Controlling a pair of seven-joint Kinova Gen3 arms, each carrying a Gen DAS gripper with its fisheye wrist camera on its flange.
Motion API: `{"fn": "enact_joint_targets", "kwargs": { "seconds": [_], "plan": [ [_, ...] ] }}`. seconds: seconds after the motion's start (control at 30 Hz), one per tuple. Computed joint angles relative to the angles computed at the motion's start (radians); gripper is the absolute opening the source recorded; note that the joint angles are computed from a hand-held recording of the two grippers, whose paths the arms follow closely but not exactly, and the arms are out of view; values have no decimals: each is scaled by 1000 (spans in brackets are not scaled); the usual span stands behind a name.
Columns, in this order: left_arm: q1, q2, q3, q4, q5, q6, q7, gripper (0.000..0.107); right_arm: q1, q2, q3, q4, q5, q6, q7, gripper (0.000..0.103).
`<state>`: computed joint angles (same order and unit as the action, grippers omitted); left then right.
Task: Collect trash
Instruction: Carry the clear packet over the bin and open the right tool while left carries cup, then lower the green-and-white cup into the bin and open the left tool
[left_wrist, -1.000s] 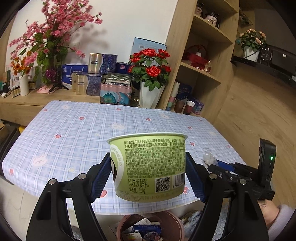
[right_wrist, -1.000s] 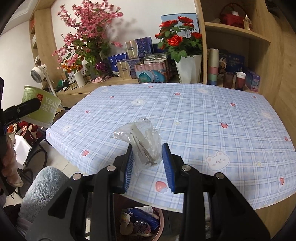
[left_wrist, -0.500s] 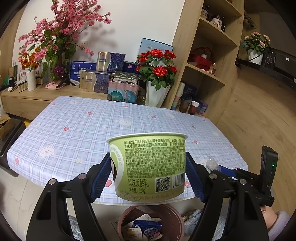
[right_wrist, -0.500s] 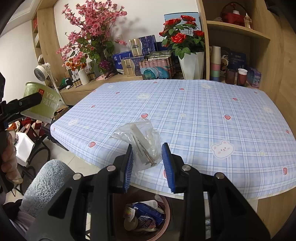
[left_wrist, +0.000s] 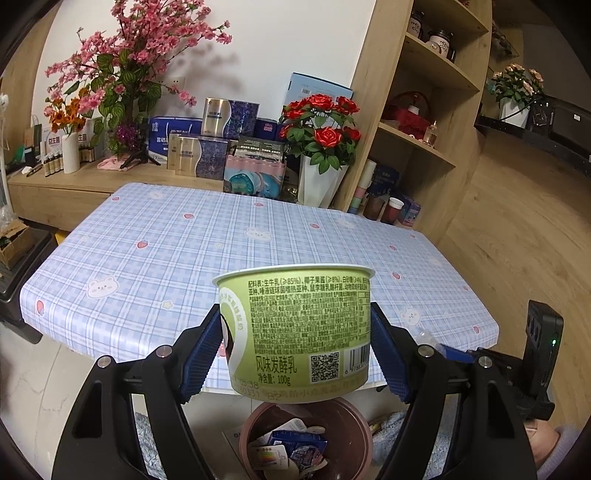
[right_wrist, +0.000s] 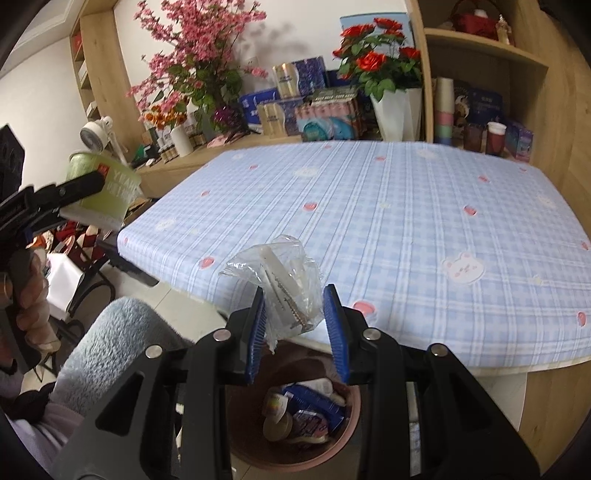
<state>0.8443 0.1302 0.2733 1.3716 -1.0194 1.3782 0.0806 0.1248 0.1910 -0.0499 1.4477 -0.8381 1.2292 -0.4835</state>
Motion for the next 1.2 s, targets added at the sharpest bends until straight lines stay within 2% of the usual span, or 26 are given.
{"fn": "enact_joint_targets", "kwargs": {
  "seconds": [0.33,0.5,0.6,0.67,0.73,0.9,1.2],
  "plan": [
    [0,-1,2,21,18,-13,5,74,-32,-3,-8,31,44,25,-14,34],
    [0,3,3,19,28,-19,-1,74,-42,1,-11,30,52,49,-18,45],
    [2,6,2,17,31,-19,-3,74,-43,-13,-8,44,43,27,-13,61],
    [1,9,0,13,40,-24,-12,74,-41,-25,-2,55,32,-1,-10,79],
    [-2,11,-2,16,53,-42,-17,74,-45,-52,14,89,4,-65,0,94],
    [-1,33,-8,11,88,-83,-53,74,-43,-64,26,100,7,-147,-49,97],
    [-3,82,-41,-5,196,-181,-161,75,-15,-53,33,86,10,-198,-78,97]
  ]
}}
